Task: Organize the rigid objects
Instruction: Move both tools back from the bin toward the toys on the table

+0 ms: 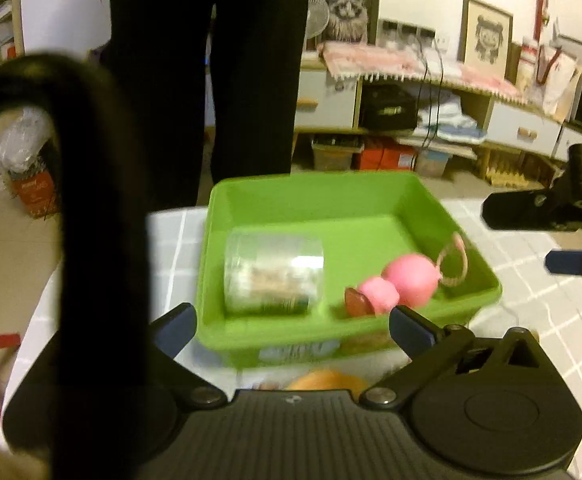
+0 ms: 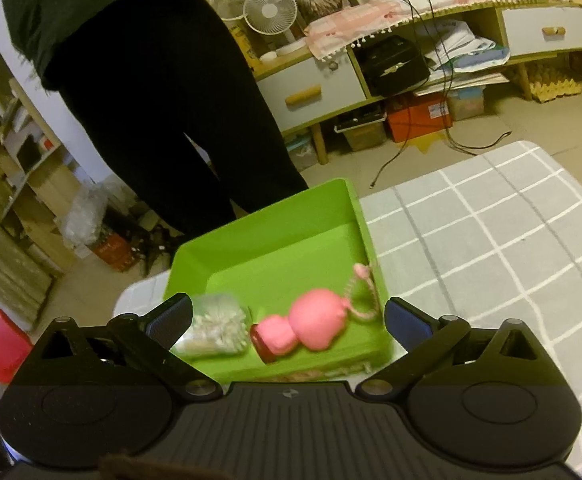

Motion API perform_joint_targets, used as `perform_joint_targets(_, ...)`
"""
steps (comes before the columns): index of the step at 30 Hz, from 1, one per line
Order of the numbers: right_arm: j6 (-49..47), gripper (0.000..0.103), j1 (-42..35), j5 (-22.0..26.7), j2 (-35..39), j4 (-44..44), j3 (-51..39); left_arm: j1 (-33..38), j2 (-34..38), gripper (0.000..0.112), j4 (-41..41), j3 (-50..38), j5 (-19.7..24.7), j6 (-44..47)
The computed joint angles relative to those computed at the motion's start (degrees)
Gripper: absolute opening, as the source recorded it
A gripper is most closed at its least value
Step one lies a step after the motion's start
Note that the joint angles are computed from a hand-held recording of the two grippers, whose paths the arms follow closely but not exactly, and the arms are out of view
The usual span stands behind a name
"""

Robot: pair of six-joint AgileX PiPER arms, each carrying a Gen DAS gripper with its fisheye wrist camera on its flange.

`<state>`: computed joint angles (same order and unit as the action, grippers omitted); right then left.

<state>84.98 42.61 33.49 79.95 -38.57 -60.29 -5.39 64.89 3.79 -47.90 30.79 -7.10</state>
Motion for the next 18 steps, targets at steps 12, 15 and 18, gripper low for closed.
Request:
perform_joint_targets(12, -4.8, 0.101, 3.6, 12.2, -3.1, 7.0, -0.1, 12.0, -5.7, 0.078, -8.9, 0.8, 11.5, 14.1)
perform_joint_targets(15, -7.7, 0.101, 3.9, 14.3, -3.3, 9.3, -0.1, 17.1, -5.8, 0.078, -12.0, -0.5, 15.4, 18.2)
perform_joint_targets(18, -7.4, 0.101, 5.3, 16.5, -3.4, 9.1, 0.2, 23.8, -6.2, 0.078, -17.6, -1.3, 18.7, 23.6)
